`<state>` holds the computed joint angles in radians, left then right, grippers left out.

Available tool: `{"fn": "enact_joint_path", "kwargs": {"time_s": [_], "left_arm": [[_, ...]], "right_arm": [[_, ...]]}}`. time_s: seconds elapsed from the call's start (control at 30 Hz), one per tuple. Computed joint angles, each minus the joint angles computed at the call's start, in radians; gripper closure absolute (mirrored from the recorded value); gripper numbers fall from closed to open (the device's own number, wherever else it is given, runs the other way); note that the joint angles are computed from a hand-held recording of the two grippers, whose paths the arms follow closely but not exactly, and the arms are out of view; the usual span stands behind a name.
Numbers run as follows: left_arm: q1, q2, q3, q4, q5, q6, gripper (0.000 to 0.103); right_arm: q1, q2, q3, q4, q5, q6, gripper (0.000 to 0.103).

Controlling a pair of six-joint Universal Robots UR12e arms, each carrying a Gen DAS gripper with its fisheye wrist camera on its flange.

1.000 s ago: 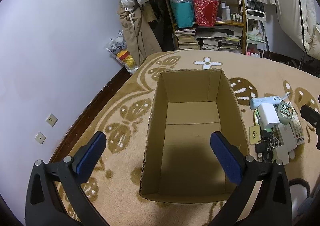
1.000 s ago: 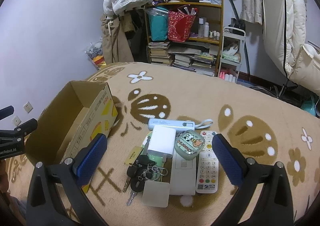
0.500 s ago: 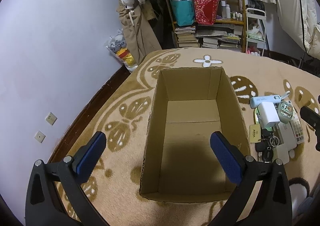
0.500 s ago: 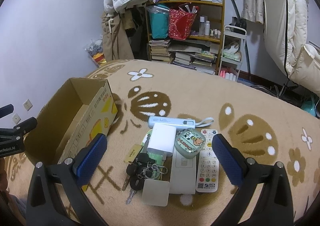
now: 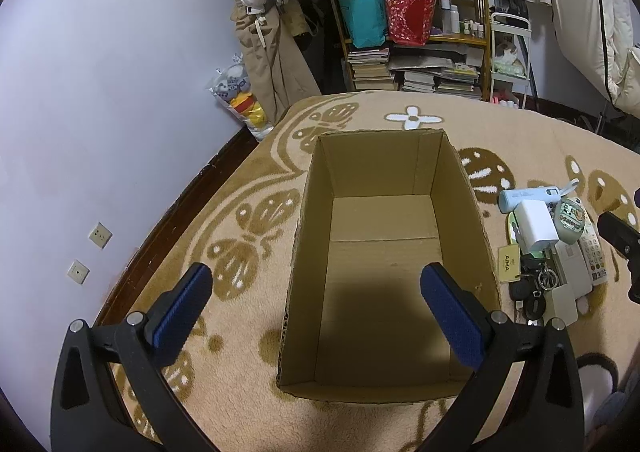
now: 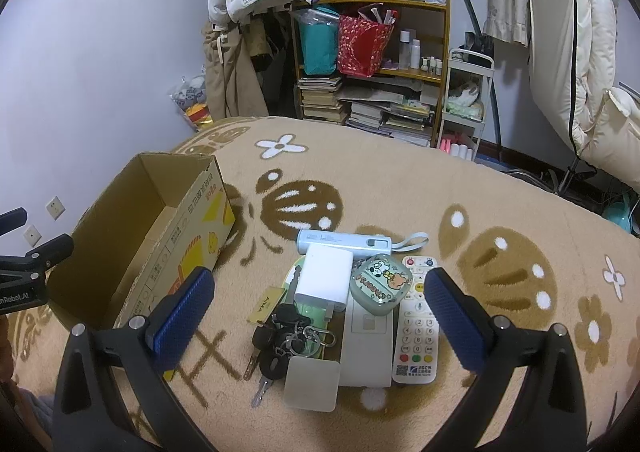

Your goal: Organize rigid objects

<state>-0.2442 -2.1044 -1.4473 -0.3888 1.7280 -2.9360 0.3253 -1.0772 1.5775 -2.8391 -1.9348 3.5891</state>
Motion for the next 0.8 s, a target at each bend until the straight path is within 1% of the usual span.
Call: {"fn": "enact_joint_path", "kwargs": {"time_s": [0.8], "left_arm": [[0.004,-0.001,0.005,-0.017,-0.005,0.002,0.000]], "right_arm": [[-0.001,0.001,-0.002,0.013,0.009,-0.002,0.000]]}}
